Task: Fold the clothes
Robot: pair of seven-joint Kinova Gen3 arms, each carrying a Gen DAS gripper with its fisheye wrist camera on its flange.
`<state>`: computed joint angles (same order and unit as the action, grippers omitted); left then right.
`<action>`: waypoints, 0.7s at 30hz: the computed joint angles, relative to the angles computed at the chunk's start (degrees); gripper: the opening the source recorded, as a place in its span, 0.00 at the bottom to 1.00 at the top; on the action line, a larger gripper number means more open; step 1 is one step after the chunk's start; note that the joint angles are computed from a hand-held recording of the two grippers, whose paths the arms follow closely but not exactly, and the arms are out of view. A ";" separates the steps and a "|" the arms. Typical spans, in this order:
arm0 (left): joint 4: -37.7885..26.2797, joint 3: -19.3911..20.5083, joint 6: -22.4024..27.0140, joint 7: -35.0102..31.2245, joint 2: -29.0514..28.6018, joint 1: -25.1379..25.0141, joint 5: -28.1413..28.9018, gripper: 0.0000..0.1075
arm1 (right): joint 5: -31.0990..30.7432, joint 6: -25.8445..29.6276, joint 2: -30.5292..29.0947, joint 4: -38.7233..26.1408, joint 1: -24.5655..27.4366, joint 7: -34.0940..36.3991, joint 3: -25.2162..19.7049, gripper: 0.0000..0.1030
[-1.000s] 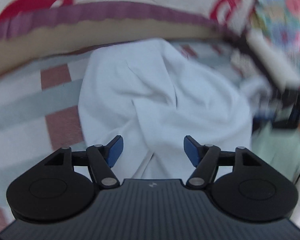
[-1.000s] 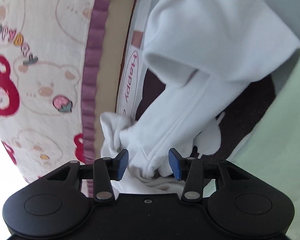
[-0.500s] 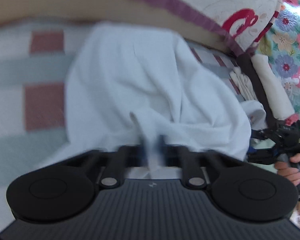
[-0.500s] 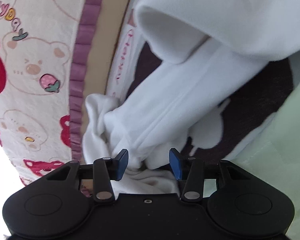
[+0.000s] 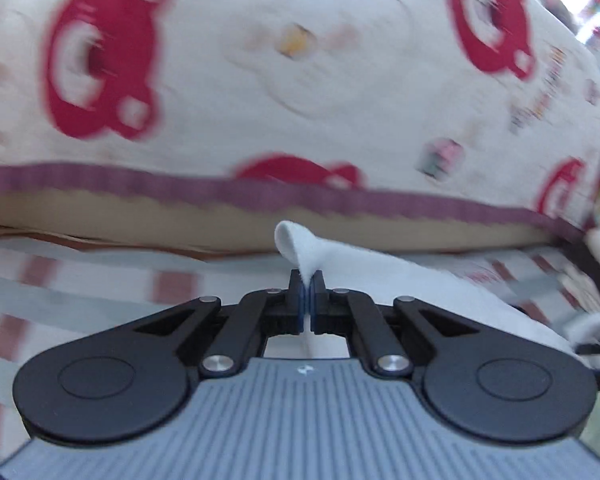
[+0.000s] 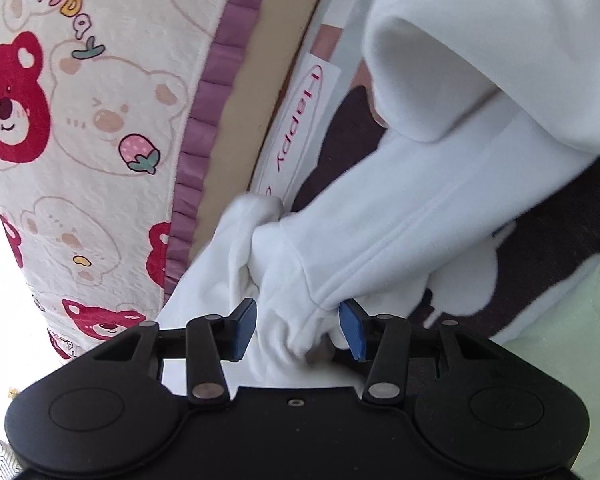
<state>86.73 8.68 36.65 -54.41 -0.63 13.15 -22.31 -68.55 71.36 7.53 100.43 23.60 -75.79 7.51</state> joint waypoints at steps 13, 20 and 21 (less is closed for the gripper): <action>6.51 1.30 4.83 10.16 -6.78 -7.98 -9.18 0.02 | 2.39 -4.25 -0.80 -0.69 9.12 -0.60 -15.41 0.53; 10.18 1.44 -1.48 9.42 -8.59 -9.26 -4.49 0.02 | 17.76 -16.44 -4.20 -3.54 -4.36 -5.30 -13.11 0.10; 10.50 1.73 -2.23 8.76 -8.48 -9.26 -3.87 0.02 | 20.06 -18.70 -5.58 -3.65 -7.02 -3.85 -11.27 0.10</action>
